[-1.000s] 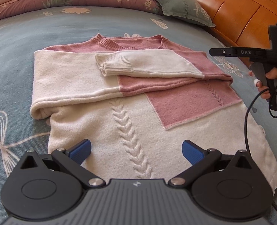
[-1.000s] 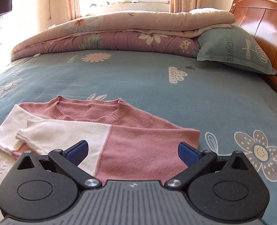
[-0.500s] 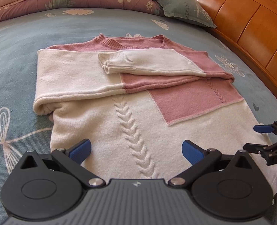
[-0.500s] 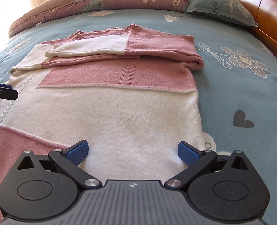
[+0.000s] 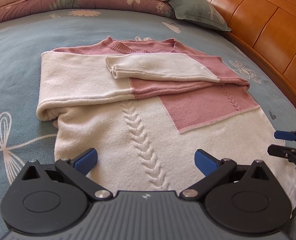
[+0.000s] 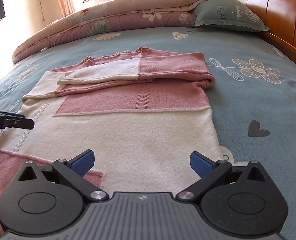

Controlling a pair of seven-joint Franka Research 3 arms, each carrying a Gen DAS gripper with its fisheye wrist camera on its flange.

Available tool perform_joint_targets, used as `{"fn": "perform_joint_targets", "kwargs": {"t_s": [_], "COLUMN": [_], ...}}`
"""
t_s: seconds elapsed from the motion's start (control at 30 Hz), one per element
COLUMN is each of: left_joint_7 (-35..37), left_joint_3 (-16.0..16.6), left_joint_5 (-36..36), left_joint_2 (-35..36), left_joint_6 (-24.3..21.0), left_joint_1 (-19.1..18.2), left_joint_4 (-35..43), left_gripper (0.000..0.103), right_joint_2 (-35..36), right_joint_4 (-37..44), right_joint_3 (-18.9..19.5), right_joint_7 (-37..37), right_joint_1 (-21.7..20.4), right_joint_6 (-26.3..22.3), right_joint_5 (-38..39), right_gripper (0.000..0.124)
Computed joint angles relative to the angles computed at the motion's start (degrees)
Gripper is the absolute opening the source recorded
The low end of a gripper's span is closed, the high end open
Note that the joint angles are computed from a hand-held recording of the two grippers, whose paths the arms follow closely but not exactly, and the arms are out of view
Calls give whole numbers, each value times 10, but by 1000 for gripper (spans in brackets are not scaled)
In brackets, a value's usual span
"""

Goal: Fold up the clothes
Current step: 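Withdraw the open right gripper back over the sweater body, then move both open grippers to the pink ribbed hem of the sweater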

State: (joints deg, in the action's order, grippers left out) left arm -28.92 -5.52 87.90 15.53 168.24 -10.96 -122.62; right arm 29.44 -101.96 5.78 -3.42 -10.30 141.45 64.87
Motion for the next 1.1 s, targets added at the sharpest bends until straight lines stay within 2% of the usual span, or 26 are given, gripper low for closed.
{"fn": "perform_joint_targets", "kwargs": {"t_s": [0.13, 0.27, 0.33, 0.43, 0.5, 0.63, 0.73, 0.87, 0.97, 1.1], "left_joint_7": [2, 16, 27, 48, 56, 67, 93, 129, 119, 187], "left_joint_3": [0, 0, 0, 1, 2, 3, 0, -4, -6, -27], "left_joint_5": [-3, -15, -25, -43, -49, -53, -67, -95, -67, -62], "left_joint_2": [1, 3, 3, 4, 5, 5, 6, 4, -2, 5], "left_joint_6": [0, -3, -8, -18, -24, -38, -53, -75, -89, -147], "left_joint_1": [0, -1, -3, -8, -13, -20, -25, -34, -50, -79], "left_joint_4": [1, 2, 3, 4, 5, 4, 5, 6, 8, 27], "left_gripper": [102, 102, 102, 102, 102, 102, 102, 102, 102, 102], "right_joint_2": [72, 95, 71, 11, -22, -64, -83, -83, -81, -79], "right_joint_4": [90, 120, 93, 20, -24, -97, -141, -150, -150, -147], "right_joint_3": [8, 23, 26, 30, 18, -16, -20, -32, -36, -42], "right_joint_7": [40, 59, 76, 26, -10, -62, -149, -179, -190, -189], "right_joint_1": [8, 3, -1, -23, -23, -5, -11, -15, -11, -7], "right_joint_6": [10, 39, 46, -7, -31, -27, 7, 2, 2, -4], "right_joint_5": [-15, -24, -29, -33, -39, -58, -5, 46, 73, 79], "right_gripper": [103, 103, 103, 103, 103, 103, 103, 103, 103, 103]}}
